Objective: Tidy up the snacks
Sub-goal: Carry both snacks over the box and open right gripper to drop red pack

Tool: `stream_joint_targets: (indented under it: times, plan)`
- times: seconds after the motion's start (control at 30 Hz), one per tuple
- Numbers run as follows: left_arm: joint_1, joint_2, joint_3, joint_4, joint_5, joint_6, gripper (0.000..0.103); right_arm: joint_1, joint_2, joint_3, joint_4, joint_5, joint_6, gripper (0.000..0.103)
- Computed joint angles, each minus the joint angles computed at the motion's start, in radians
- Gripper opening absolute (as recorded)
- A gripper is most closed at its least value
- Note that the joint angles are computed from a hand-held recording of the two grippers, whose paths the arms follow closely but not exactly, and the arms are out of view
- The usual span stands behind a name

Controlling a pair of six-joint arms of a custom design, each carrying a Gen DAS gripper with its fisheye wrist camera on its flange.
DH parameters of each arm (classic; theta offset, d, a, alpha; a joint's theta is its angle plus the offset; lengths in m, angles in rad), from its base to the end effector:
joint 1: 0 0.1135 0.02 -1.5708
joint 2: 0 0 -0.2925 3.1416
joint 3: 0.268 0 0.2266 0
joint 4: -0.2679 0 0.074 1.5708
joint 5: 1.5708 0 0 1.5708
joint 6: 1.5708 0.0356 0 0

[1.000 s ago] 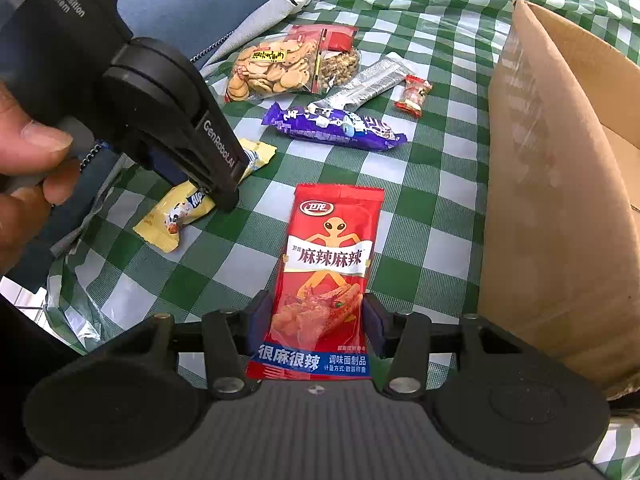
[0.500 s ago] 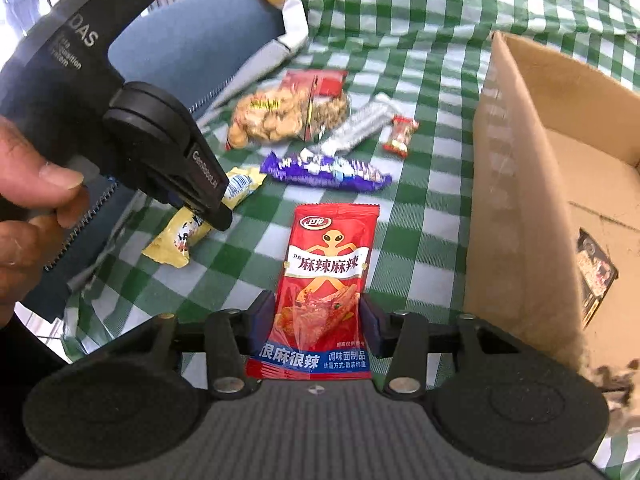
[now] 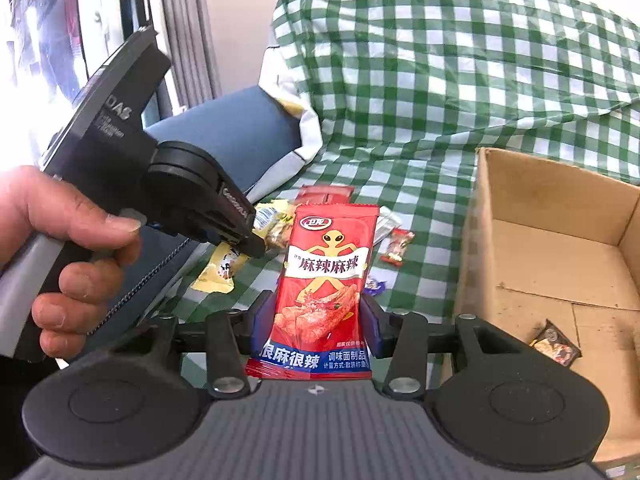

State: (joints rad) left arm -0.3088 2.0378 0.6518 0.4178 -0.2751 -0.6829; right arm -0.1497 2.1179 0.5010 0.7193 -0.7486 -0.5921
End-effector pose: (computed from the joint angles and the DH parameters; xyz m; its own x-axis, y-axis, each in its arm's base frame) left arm 0.3004 -0.0857 0.0817 -0.7008 -0.4139 -0.5810 -0.3822 0.9056 -0.1841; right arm 0.2849 -0.0185 0.0640 -0.4682 -0.3429 -0.8144 -0.6890 0.7187 0.0935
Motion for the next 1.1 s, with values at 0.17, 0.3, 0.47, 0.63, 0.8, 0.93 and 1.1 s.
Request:
stream_joint_targets:
  times: [0.17, 0.3, 0.47, 0.63, 0.8, 0.93, 1.1]
  plan:
    - [-0.021, -0.024, -0.008, 0.030, -0.032, -0.004, 0.013, -0.050, -0.098, 0.056, -0.088, -0.054, 0.035, 0.048]
    - [-0.041, -0.034, -0.003, 0.035, -0.052, 0.004, 0.013, -0.125, -0.175, 0.146, -0.161, -0.124, 0.038, 0.048]
    - [-0.062, -0.022, 0.019, 0.031, -0.061, 0.023, 0.013, -0.240, -0.162, 0.268, -0.178, -0.185, 0.033, 0.048]
    - [-0.079, -0.003, 0.042, 0.034, -0.063, 0.028, 0.013, -0.307, -0.054, 0.340, -0.155, -0.140, 0.105, 0.048]
    - [-0.108, 0.024, 0.079, 0.041, -0.074, 0.027, 0.013, -0.322, -0.025, 0.381, -0.173, -0.132, 0.156, 0.030]
    - [-0.129, 0.043, 0.103, 0.058, -0.076, 0.028, 0.013, -0.319, 0.004, 0.414, -0.206, -0.081, 0.155, 0.030]
    - [-0.187, 0.053, 0.063, 0.287, -0.017, 0.088, 0.013, -0.331, 0.029, 0.459, -0.234, -0.022, 0.185, 0.038]
